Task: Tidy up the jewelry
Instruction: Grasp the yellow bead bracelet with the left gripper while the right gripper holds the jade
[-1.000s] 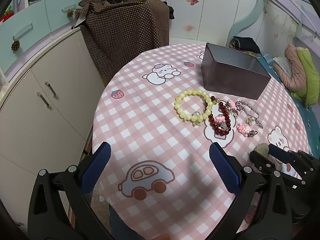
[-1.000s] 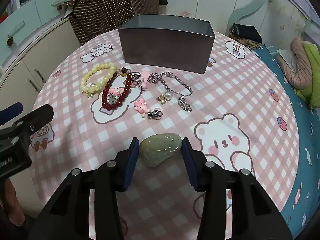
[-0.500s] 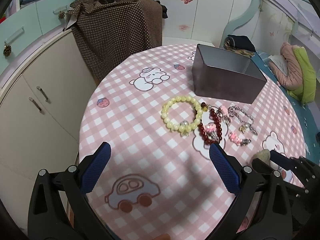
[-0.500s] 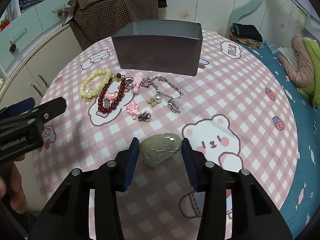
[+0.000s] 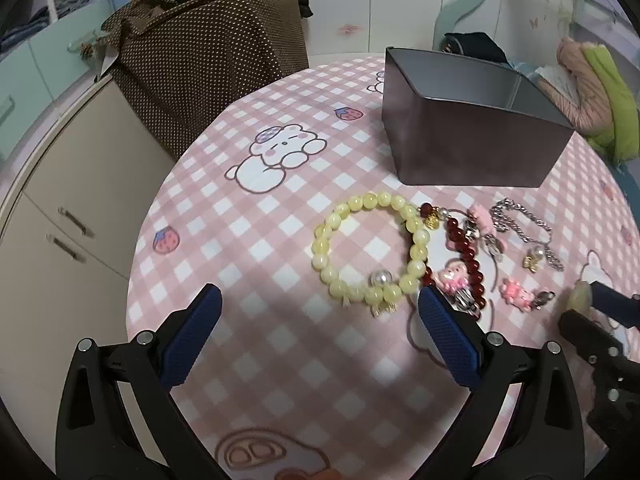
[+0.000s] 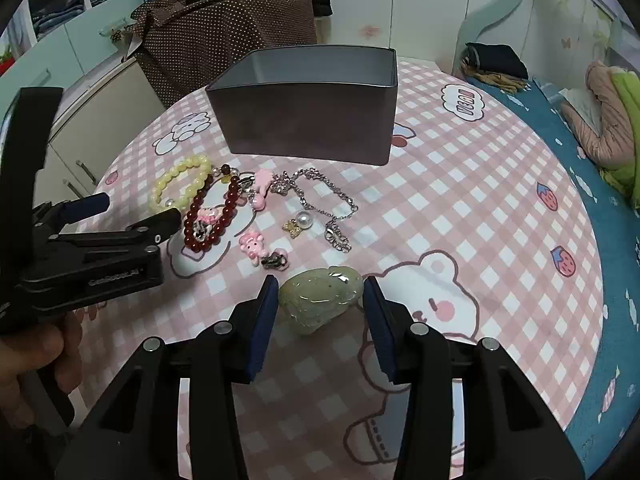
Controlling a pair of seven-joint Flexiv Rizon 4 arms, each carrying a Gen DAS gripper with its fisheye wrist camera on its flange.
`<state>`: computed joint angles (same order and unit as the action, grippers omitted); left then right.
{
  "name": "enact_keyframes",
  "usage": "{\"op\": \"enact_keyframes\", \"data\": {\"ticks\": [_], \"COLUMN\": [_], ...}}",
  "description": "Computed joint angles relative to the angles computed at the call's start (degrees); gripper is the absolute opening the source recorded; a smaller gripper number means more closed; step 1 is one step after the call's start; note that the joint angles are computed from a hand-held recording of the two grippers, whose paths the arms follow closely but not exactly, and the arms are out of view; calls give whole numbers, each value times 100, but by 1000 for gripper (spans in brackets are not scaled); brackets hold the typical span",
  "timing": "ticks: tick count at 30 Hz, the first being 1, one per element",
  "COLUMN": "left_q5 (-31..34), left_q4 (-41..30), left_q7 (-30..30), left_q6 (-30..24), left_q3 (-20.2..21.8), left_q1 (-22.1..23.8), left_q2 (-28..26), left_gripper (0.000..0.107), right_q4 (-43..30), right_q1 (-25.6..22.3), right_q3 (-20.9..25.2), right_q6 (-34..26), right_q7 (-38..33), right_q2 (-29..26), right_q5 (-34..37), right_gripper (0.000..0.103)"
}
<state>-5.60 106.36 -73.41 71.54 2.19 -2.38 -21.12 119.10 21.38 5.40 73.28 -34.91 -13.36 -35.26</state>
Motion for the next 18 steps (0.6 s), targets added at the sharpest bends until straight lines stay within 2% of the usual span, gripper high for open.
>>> {"op": "enact_keyframes", "data": {"ticks": [5,7,8,9,16,18], "left_q5": [-394,-376,-454,-544,-1041,-1343], "left_q4": [-74,-165,-181,-230,-254,-101], "left_q7": [658,806,920,1016,1298,1545], "left_q6": [53,-22,-104,-235,-382,-345], "left_q3": [-363,-349,-404,-453,-594,-754], "left_q1": [231,184,211,235,288,393], "left_q2": [-76,-130,-146,-179,-231,-154], "left_gripper": [97,89,77,72,59,51], "right_q4": [-57,-82,-93,-106,-119,-119], "right_q1": [-17,-13,-16,-17,-11,-9], "right_q3": [-4,-11,-9,-4,-27,-35], "right_q6": [6,3,-1,-8,-27,-31], "right_q7": [-37,-54,-72,-88,-108,-99], "right_q2": [-43,-58,-65,-74,-71,-68], "right_q5": [56,66,82,105,111,95], "right_gripper": [41,41,41,41,41,41]}}
